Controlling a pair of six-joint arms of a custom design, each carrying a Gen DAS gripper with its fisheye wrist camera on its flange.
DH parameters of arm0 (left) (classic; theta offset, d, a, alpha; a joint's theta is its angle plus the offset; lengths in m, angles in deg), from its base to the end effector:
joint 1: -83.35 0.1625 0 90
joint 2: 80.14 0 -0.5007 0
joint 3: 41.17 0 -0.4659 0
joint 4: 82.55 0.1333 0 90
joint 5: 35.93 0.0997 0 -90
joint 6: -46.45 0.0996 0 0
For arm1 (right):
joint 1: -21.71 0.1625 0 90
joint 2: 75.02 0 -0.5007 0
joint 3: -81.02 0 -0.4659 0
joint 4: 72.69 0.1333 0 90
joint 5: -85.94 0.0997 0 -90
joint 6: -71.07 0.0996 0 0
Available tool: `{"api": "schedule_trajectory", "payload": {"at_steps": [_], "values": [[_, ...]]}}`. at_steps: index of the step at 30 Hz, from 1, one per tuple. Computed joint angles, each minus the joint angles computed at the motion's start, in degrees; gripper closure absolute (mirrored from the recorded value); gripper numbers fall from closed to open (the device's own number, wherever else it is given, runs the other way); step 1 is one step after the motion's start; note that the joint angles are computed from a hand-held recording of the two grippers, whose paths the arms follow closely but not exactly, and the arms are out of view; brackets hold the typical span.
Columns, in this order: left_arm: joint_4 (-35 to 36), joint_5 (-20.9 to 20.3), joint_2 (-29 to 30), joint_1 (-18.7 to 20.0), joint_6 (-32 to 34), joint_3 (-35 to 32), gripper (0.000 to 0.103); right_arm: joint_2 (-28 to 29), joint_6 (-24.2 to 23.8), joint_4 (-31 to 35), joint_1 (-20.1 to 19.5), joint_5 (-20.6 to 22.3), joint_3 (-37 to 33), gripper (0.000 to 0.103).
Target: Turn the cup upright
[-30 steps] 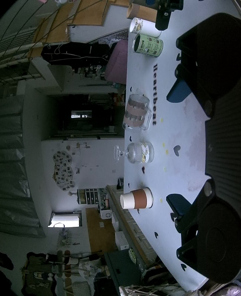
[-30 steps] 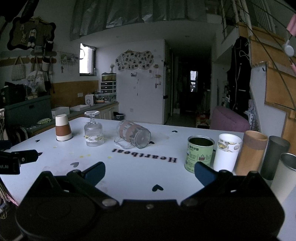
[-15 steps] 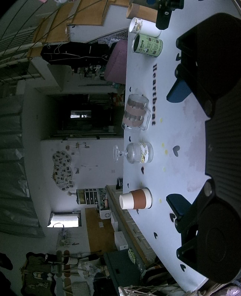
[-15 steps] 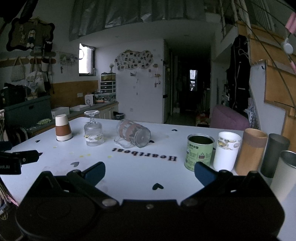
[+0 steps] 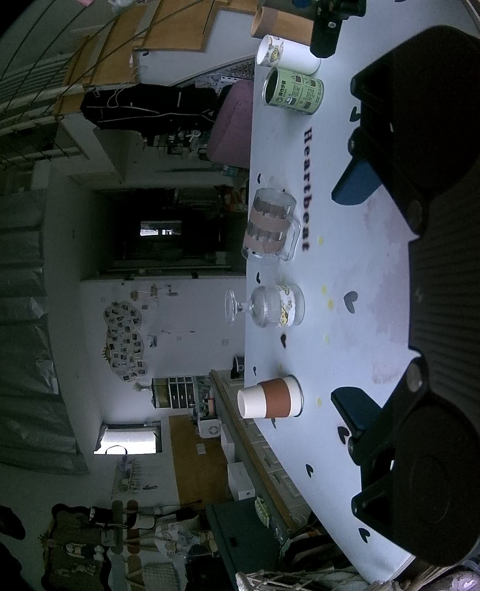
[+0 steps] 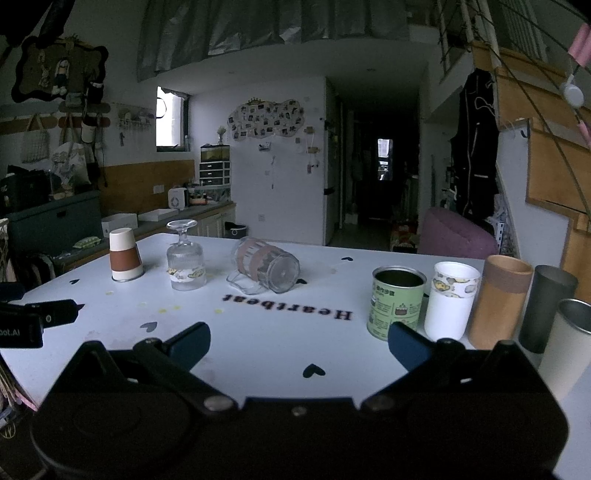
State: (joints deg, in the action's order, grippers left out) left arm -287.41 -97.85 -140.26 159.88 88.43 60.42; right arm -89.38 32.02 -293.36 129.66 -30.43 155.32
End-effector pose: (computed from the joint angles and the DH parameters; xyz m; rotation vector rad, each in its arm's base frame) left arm 0.0095 -0.7337 0.3585 0.6105 1.9761 -1.3434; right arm 0.3422 -0.7675 -0.0519 0.7026 -2.0336 1.3899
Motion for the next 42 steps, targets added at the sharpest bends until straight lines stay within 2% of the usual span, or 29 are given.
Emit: {"api": "schedule_trajectory", "payload": {"at_steps": [29, 37, 42], "values": [[0.45, 0.34, 0.09, -0.23, -0.40, -0.30, 0.000, 0.25, -0.36, 0.69, -0.26, -0.04, 0.22, 0.000], [0.76, -0.29, 0.65, 0.78, -1.47, -0.62, 0.000, 1.17, -0.77, 3.80, 0.03, -0.78, -2.59, 0.000], [1.91, -2.28, 1.74, 1.21, -2.59, -2.52, 0.000, 1.20, 0.57, 4.19, -0.28, -0.28, -2.24, 0.000]]}}
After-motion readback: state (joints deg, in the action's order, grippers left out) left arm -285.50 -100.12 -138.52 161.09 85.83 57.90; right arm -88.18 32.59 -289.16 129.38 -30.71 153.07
